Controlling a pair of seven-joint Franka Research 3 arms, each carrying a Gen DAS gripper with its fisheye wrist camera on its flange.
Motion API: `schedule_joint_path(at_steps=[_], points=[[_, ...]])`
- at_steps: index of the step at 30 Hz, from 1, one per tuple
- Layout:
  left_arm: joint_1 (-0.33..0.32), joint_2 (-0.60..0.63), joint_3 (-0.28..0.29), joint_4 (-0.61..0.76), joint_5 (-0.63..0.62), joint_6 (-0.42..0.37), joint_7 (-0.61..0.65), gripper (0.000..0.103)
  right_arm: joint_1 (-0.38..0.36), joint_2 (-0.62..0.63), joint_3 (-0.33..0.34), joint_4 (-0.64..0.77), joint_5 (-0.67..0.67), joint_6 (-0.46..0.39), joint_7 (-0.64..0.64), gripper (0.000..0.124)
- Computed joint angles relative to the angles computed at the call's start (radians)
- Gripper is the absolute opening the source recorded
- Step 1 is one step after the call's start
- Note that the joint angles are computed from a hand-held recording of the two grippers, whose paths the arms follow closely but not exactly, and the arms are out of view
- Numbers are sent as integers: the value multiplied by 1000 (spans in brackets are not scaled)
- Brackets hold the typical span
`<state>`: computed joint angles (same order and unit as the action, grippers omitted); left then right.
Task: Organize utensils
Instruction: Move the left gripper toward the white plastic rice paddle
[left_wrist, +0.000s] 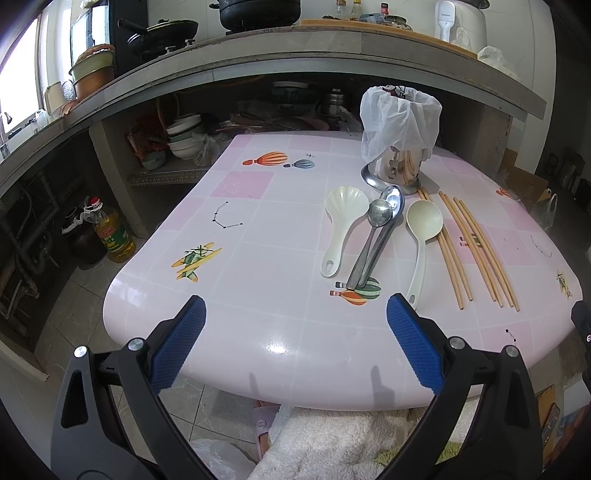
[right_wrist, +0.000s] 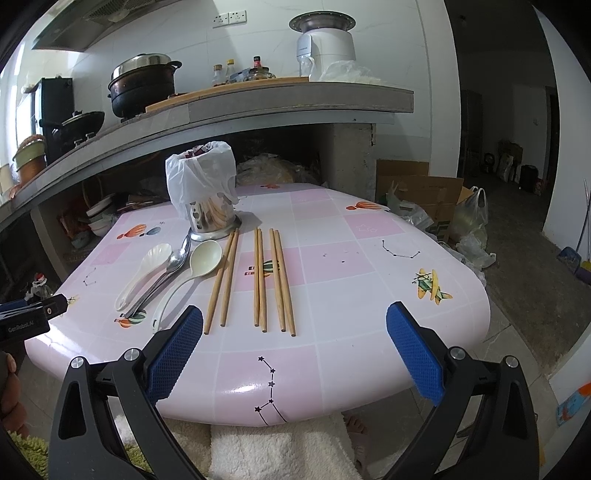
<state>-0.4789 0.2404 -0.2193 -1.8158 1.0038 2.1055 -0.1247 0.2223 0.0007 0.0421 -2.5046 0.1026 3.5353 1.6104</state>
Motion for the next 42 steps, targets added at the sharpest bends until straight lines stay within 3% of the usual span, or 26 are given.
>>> schedule_joint_path(at_steps=[6,14,16,20,23,27,30,35,40,42], points=[[6,24,8,15,-10,3,32,95,7,36,7,42,56,-27,-74,97],[30,61,24,52,-67,12,118,95,57,122,-6,174,242,-81,-226,97],[31,79,28,70,-78,12,152,95,19,139,27,203,198,-102,-195,97],[62,93,36,68,-142,115,211,95,-21,168,64,239,140,-99,-149,97],[64,101,51,67,-137,159,217,95,-87,186,122,258,43,-101,-94,97],[86,91,65,32,-139,276,204,95,-142,210,169,276,-62,-104,-53,97],[106,89,72,13,-162,362,192,95,-224,231,243,297,-162,-114,-8,97],[113,99,93,10,-150,444,166,95,-423,286,436,351,-332,-140,72,97],[122,119,113,25,-148,518,153,95,-493,350,524,411,-387,-139,75,97],[118,128,129,37,-126,536,140,95,-619,418,667,454,-445,-166,87,97]])
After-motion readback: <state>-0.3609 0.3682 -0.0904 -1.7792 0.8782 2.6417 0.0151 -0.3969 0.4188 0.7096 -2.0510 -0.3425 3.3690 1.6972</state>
